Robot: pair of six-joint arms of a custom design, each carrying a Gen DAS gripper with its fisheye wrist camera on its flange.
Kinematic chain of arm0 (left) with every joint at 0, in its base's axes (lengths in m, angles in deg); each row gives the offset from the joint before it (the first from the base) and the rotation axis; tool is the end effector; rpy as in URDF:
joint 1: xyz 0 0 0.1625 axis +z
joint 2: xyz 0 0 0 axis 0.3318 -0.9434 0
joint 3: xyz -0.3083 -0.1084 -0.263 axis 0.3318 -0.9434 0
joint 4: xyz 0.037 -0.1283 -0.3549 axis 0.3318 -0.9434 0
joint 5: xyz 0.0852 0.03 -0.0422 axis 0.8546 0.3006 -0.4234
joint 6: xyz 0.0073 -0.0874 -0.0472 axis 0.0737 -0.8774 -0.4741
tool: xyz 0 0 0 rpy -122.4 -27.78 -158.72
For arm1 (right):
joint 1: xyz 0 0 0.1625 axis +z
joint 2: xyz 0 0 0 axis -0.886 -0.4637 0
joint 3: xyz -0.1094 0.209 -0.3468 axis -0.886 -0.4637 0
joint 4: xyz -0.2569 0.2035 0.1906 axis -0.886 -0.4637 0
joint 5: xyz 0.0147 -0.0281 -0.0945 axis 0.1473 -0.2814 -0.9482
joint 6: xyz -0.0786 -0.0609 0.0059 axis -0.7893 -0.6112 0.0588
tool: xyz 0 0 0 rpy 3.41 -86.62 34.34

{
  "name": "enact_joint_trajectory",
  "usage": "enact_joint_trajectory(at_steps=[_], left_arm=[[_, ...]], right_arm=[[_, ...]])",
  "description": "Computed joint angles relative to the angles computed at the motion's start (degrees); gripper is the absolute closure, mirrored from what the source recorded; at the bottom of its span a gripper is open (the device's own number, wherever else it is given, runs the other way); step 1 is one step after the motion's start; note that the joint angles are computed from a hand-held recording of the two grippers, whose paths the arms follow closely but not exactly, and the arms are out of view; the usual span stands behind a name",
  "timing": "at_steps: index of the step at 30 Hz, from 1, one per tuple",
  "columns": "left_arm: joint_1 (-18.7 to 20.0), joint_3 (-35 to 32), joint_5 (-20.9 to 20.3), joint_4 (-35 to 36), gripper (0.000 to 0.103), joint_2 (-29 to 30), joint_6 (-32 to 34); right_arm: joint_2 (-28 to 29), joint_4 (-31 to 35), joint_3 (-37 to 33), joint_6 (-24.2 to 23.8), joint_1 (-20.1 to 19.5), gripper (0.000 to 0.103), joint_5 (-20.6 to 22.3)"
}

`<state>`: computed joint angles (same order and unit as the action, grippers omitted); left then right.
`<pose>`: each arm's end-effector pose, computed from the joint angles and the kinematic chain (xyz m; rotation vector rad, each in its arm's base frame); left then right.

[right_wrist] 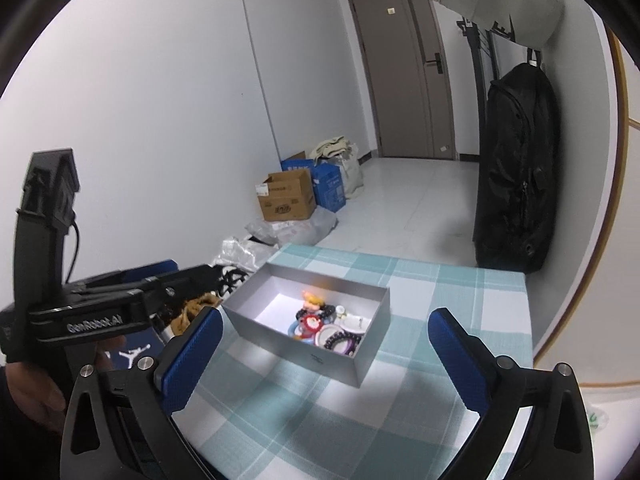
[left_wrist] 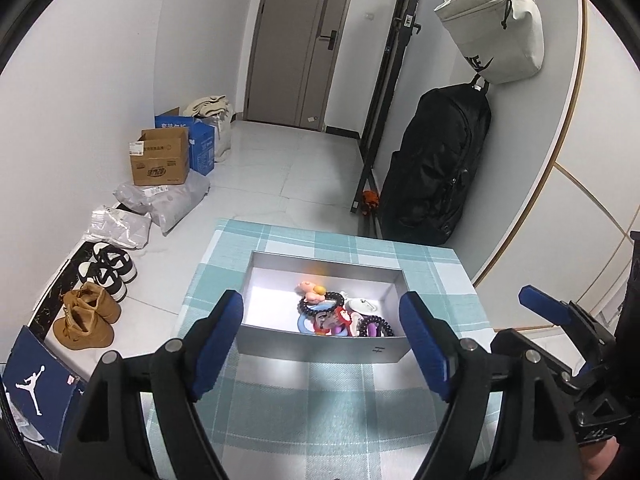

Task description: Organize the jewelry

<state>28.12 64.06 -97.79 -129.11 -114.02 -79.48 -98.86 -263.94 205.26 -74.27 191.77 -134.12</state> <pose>-0.2181 -0.4946 0.3031 1.0574 2.5744 -0.7431 0.3659 -0.3638 0.1455 0.2999 -2.2038 1.2899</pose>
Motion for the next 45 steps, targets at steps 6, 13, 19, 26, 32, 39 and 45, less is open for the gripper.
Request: enact_joint_trajectory(at_steps=[6,13,19,26,32,39,45], left_arm=[[-0.79,1.27,1.23,-1.28,0.026,-0.72,0.50],[-1.14,1.74,1.97,-2.00,0.026,-0.91,0.71],[-1.16,1.76,2.33,-1.61,0.026,-0.88,0.57],[-1.05,1.28,1.90,-0.08,0.026,-0.93,-0.09],[-1.33,1.53,2.08,-0.20,0.026,-0.92,0.33],[-1.02,0.85,1.60,1.61,0.026,-0.82,-0.60],[-1.06,0.83,2.11,1.34,0.026,-0.86,-1.04]], right_arm=[[-0.35,0.31,0.72,1.67,0.08,0.000,0.12],[-0.95,1.05,1.51,3.51,0.00,0.000,0.43],[-1.12,1.20,1.64,4.09,-0.04,0.000,0.50],[-1.36,1.49,1.79,4.45,-0.07,0.000,0.55],[-1.47,1.88,1.81,4.63,-0.11,0.000,0.44],[-1.64,1.66,2.23,5.78,-0.19,0.000,0.02],[-1.60,2.03,2.17,6.28,-0.22,0.000,-0.37]])
